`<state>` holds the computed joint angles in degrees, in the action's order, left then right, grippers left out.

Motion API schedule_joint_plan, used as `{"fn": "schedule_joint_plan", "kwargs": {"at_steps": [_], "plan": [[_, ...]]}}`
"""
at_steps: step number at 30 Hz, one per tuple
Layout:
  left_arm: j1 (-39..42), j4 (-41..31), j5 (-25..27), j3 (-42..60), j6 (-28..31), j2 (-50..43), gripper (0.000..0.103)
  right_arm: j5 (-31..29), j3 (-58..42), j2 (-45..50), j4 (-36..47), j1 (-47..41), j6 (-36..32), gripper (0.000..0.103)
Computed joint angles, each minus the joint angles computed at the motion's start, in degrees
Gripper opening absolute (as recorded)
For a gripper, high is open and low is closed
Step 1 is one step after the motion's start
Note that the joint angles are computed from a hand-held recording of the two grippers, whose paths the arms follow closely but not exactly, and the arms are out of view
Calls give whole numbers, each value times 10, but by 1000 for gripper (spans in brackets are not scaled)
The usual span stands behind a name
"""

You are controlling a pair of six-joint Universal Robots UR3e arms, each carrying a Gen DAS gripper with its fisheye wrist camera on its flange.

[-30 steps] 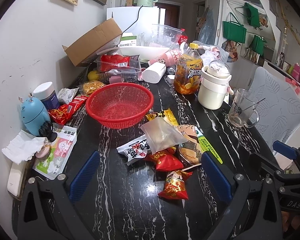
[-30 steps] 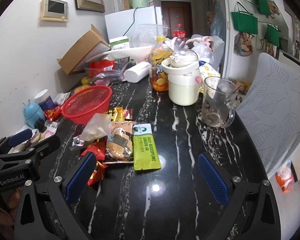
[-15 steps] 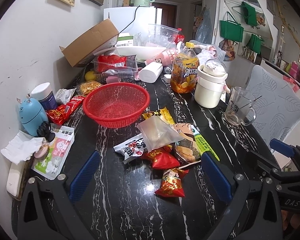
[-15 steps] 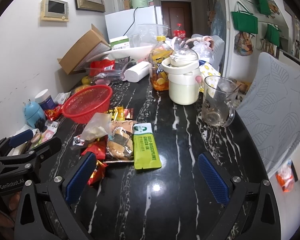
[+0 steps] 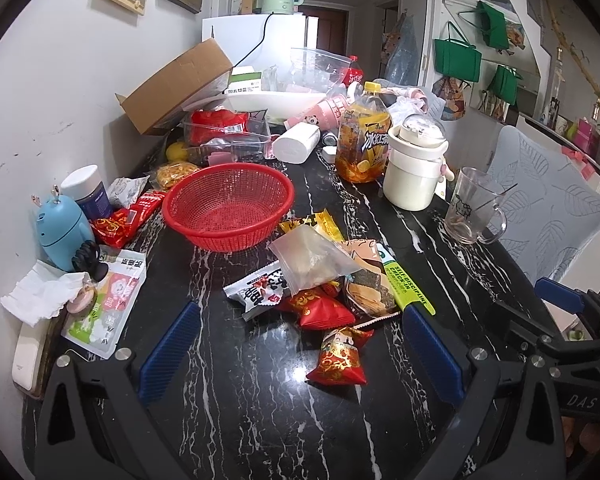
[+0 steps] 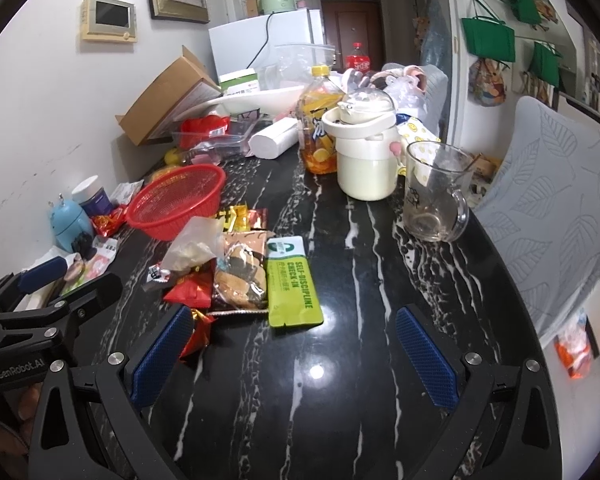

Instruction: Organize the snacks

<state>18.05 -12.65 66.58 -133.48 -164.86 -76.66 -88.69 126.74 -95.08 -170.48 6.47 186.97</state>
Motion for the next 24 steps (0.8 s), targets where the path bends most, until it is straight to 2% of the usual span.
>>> {"fn": "schedule_joint_plan", "kwargs": {"at_steps": [5, 12, 17, 20, 24], "plan": [[17, -31, -30, -1, 12, 2, 103, 18, 18, -5, -16, -8, -7, 103], [-11, -15, -5, -4, 26, -36, 103, 30, 34, 3, -26, -19, -19, 103], [-32, -28, 1, 10, 27, -75, 103, 44, 48, 9, -29, -38, -28, 103], [-47, -8, 7, 13, 23, -106, 102, 52, 55, 14, -34, -49, -30, 103], [-74, 26, 49, 24, 16, -152, 91, 59, 59, 26, -36, -61, -32, 103]]}}
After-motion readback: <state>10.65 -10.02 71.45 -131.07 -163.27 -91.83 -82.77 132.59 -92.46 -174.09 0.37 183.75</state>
